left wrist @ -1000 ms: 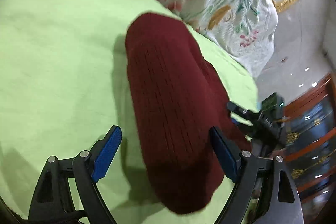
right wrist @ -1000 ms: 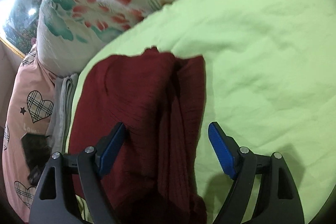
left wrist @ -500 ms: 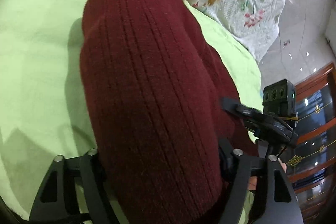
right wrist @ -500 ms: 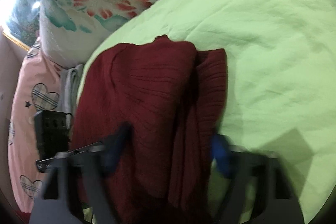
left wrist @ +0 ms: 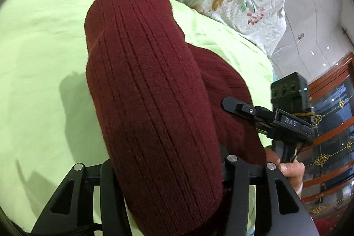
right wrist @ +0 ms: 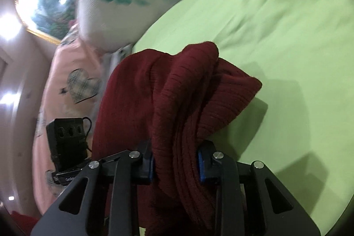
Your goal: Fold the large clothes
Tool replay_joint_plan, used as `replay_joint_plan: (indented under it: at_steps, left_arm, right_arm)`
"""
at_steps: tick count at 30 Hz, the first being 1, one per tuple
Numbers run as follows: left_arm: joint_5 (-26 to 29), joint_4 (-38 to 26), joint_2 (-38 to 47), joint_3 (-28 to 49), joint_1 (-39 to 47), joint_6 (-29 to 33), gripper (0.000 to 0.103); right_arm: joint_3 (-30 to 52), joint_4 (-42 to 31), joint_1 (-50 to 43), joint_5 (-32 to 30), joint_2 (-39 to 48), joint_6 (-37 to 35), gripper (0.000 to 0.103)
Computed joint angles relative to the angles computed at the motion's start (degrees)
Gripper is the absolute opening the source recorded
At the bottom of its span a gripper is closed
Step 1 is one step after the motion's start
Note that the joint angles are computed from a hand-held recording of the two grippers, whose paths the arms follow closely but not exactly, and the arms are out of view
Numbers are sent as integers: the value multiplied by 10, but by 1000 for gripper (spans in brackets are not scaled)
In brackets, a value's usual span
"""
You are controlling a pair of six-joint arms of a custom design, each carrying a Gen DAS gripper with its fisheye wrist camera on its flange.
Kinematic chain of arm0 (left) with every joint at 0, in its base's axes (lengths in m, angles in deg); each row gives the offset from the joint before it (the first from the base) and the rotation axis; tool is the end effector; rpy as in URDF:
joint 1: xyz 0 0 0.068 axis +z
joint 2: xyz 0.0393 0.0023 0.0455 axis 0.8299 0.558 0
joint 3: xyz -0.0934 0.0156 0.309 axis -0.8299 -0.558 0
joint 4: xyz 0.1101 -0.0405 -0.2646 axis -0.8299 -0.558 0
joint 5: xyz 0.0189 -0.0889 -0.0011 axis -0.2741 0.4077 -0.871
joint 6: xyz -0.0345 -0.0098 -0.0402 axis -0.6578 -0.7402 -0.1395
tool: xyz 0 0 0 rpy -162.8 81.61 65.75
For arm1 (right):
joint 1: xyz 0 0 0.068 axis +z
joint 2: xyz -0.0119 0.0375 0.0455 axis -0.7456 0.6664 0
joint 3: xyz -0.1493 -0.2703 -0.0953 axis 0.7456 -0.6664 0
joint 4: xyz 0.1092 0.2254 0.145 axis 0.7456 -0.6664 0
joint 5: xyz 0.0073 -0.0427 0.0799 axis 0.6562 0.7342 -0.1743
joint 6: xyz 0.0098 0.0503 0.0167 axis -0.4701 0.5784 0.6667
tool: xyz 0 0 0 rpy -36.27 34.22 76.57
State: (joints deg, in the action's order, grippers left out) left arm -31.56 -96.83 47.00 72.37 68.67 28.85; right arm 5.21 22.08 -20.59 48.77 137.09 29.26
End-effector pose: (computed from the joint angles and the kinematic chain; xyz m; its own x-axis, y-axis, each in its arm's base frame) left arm 0.3779 0.0599 0.0749 -0.7860 0.4468 -0.4272 0.6182 0.5777 -0.5330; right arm 0.1935 0.1002 0.0577 -0.5906 0.7112 -0.3813 0.2086 0.5910 0.7793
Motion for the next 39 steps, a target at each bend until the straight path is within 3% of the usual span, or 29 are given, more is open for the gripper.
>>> replay_joint_plan:
  at_steps: [3, 6, 9, 13, 16, 20, 24, 28, 31, 32, 34, 37, 39]
  left_arm:
    - [-25, -57, -9, 12, 67, 79, 50]
    - [-50, -63, -2, 16, 105, 123, 51]
    - [-72, -22, 29, 15, 118, 107, 57]
    - [-56, 21, 57, 13, 124, 71, 75]
    - [-49, 54, 55, -6, 125, 52, 81]
    - [-54, 70, 29, -25, 154, 65, 82]
    - [-14, 56, -14, -36, 226, 120, 79]
    - [55, -47, -21, -9, 289, 221, 71]
    - [67, -74, -26, -20, 293, 272, 65]
    - [67, -52, -36, -38, 281, 257, 61]
    - [50, -42, -23, -43, 266, 252, 60]
    - [31, 22, -17, -68, 251, 223, 60]
    - [31, 20, -14, -69, 251, 233, 60]
  right_arm:
    - [38, 39, 71, 36, 54, 37, 29]
    - [82, 12, 117, 64, 81, 56, 29]
    - [118, -92, 146, 105, 67, 61, 29]
    - [128, -116, 146, 119, 76, 71, 34]
    - [139, -151, 149, 130, 74, 84, 48]
    - [135, -200, 169, 167, 45, 109, 60]
    - [111, -281, 214, 255, -35, 132, 61]
    - [118, -338, 234, 282, -85, 104, 61]
    - [149, -376, 230, 267, -79, 94, 58]
    - [158, -380, 226, 257, -72, 93, 55]
    - [169, -369, 211, 225, -42, 92, 54]
    - [181, -345, 194, 193, -3, 94, 53]
    - [166, -271, 186, 175, 21, 87, 23]
